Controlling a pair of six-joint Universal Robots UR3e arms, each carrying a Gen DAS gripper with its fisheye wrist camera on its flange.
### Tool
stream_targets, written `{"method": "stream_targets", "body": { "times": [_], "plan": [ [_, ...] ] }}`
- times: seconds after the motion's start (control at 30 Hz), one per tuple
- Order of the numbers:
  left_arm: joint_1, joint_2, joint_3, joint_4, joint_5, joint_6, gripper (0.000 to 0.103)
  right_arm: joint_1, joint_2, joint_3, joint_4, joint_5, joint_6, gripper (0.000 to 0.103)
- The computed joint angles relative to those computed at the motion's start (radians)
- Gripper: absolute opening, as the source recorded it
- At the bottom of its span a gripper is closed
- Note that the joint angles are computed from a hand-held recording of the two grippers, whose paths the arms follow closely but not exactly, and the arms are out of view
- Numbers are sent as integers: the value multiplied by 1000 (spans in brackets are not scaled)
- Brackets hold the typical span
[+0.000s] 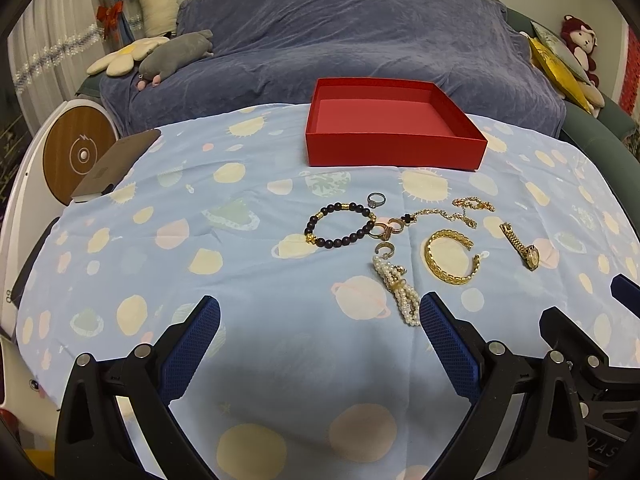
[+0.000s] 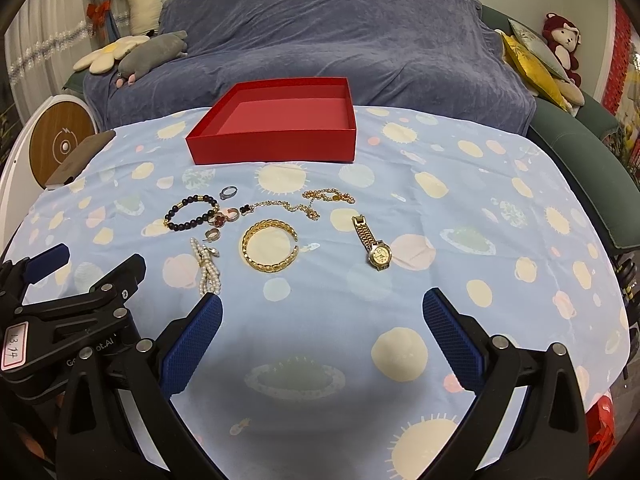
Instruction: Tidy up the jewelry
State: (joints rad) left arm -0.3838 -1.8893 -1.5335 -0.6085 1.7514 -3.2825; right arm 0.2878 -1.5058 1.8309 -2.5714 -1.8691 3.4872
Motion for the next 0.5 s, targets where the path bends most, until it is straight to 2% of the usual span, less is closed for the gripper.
{"method": "stream_targets", "body": {
  "times": [0.5],
  "plan": [
    [3, 5, -13, 7, 0, 3, 97, -1, -2, 3, -1, 1, -2, 98]
  ]
}}
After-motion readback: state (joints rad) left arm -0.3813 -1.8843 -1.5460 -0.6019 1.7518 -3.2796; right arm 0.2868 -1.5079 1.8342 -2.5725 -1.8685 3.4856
